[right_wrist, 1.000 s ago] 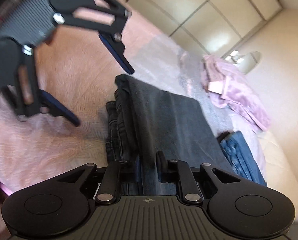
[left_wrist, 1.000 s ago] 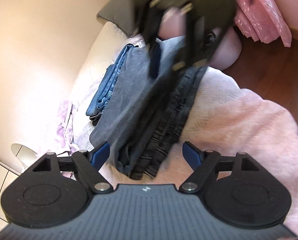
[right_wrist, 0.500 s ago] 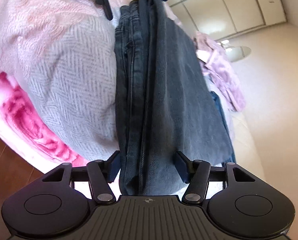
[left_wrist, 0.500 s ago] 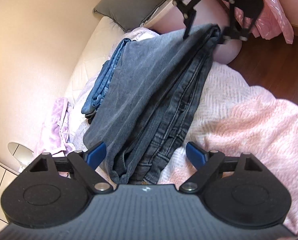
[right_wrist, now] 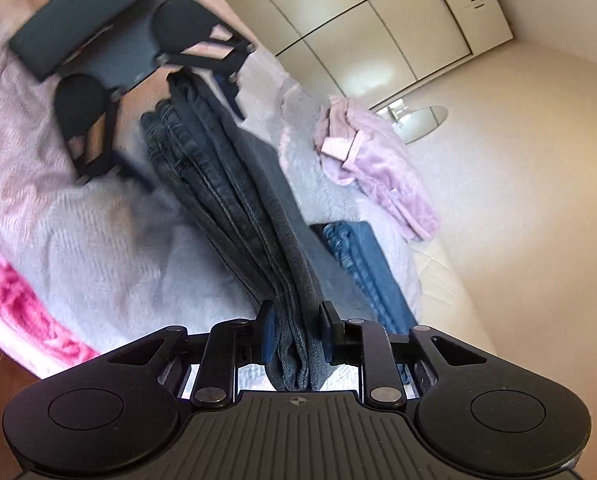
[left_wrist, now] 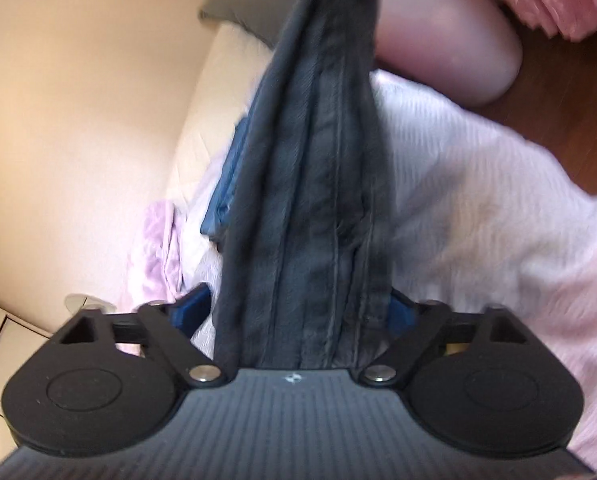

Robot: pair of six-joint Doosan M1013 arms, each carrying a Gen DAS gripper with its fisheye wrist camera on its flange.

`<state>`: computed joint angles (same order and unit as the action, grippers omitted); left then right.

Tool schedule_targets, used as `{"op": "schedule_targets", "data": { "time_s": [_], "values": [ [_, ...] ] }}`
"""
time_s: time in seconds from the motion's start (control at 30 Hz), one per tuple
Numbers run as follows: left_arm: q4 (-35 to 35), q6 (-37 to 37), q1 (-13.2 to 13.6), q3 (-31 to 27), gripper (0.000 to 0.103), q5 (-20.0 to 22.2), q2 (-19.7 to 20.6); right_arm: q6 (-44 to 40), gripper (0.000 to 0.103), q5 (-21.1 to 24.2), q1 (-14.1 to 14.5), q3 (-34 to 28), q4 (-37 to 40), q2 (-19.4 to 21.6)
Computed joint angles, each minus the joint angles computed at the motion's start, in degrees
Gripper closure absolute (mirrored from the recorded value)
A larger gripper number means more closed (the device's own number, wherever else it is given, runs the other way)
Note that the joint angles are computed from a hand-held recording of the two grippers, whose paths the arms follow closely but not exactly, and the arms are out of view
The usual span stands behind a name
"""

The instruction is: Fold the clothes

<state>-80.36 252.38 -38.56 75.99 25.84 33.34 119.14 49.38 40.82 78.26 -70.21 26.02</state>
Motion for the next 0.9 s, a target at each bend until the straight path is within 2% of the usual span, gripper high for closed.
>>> {"op": "schedule_targets", "data": {
  "time_s": [0.07,0.2,0.23,0.27,0.33,0.5,0.53,0.57,0.63,0.67,0.77,0.87,0.9],
  "values": [
    [9.0,-9.2,-0.1,-1.3,0.052,-0.1,0.2,0.3,0.081,-1.1,-0.1,1.2,0.5,-0.1],
    [15.6,-17.7,0.0,-2.4,0.058,1.1,0.0,3.9,0.078,-2.5,0.5,3.7,-0.7,-0.2],
    [16.9,-19.0,-0.1,-2.6,0.058,1.2,-0.1,5.6,0.068,-3.0,0.9,4.3,-1.9,-0.2],
    [18.0,-20.0,-0.2,-2.8,0.058,1.3,-0.2,7.3,0.046,-3.7,1.2,5.1,-3.6,-0.3],
    [20.4,-22.6,-0.3,-3.2,0.058,1.4,-0.2,10.4,0.028,-4.7,1.7,6.0,-8.0,0.0],
    [21.6,-23.2,-0.2,-3.9,0.058,2.4,0.0,8.5,0.03,-4.2,0.7,3.4,-7.7,2.6],
    [20.1,-21.9,0.1,-3.8,0.057,2.9,0.2,6.8,0.035,-3.7,0.4,2.7,-7.3,3.3],
    [18.2,-20.1,0.3,-3.6,0.055,3.4,0.3,5.1,0.049,-3.2,0.1,1.9,-7.0,3.9],
    [11.9,-13.4,0.8,-2.7,0.046,3.8,0.6,1.0,0.059,-3.1,-0.6,0.7,-5.5,4.9],
    [9.4,-10.6,1.0,-2.5,0.039,3.9,0.9,-0.7,0.064,-3.6,-0.9,0.3,-4.2,5.1],
    [2.1,-2.4,1.6,-2.2,0.036,4.8,1.9,-3.3,0.075,-4.1,-1.4,-0.5,-0.7,4.8],
    [0.7,0.4,2.3,-3.7,0.036,7.2,3.3,-5.9,0.078,-3.6,-1.6,-1.6,3.1,4.2],
    [1.3,-0.3,2.4,-4.5,0.042,7.8,3.8,-7.2,0.079,-2.8,-1.6,-2.7,4.7,4.2]
  ]
}}
